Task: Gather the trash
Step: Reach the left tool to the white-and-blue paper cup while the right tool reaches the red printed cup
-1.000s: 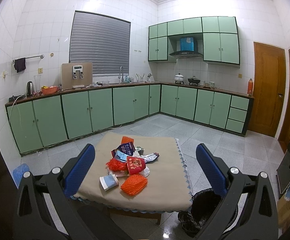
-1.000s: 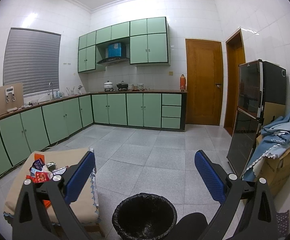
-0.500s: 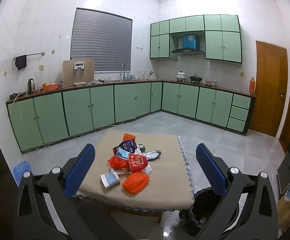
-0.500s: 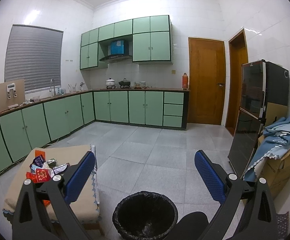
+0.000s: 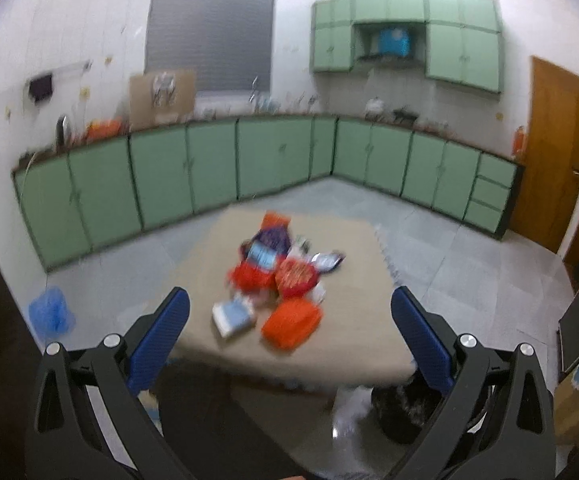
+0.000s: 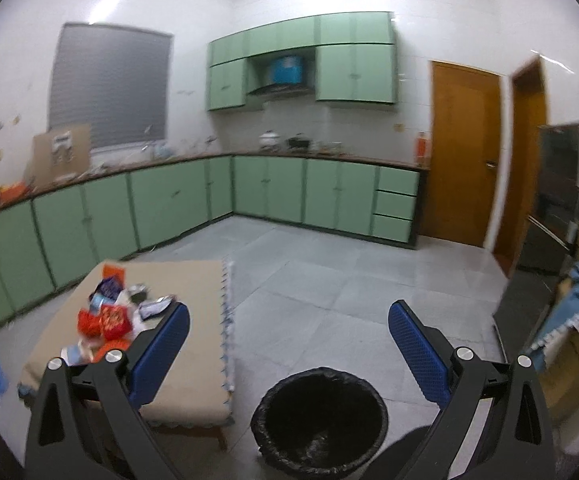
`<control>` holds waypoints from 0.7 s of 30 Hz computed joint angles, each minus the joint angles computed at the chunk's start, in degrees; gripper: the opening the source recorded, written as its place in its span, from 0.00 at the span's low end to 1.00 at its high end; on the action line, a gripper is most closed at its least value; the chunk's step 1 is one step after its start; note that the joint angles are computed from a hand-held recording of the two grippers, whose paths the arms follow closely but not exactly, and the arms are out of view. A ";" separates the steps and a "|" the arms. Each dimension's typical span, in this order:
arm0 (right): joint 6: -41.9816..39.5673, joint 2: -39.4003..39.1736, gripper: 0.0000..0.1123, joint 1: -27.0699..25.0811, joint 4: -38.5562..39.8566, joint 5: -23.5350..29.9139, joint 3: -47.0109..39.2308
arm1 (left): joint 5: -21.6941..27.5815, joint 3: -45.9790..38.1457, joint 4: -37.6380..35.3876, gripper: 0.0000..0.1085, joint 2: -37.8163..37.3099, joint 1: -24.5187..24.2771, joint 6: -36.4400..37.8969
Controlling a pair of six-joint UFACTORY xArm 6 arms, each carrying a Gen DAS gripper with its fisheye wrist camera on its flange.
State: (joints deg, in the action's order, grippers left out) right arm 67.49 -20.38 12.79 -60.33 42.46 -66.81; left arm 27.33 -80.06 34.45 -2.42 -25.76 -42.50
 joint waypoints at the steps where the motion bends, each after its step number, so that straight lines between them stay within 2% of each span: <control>1: -1.31 1.88 0.86 -0.23 0.75 -2.06 -1.04 | 0.36 -0.04 0.15 0.90 0.54 0.85 -0.63; 5: -9.00 9.51 0.86 -1.08 6.55 -10.48 -5.37 | 0.49 -0.64 -2.05 0.90 2.84 3.94 -0.37; 11: -20.69 24.76 0.86 -0.47 15.53 -19.30 -16.53 | 0.91 -4.75 -6.85 0.90 9.28 7.01 0.97; 15: -30.60 36.73 0.86 0.69 24.09 -21.41 -26.81 | 2.09 -10.15 -11.57 0.90 16.43 8.18 3.40; 20: -40.74 49.06 0.86 1.43 34.39 -20.74 -39.15 | 1.26 -15.40 -7.92 0.90 23.50 9.22 -0.63; 21: -42.71 51.79 0.86 1.64 36.32 -19.89 -42.30 | 1.59 -17.63 -9.10 0.90 25.75 9.45 0.47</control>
State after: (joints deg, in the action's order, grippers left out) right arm 24.78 31.41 14.43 -24.00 22.56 -109.11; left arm 28.92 -97.69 25.35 23.34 -16.31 -42.03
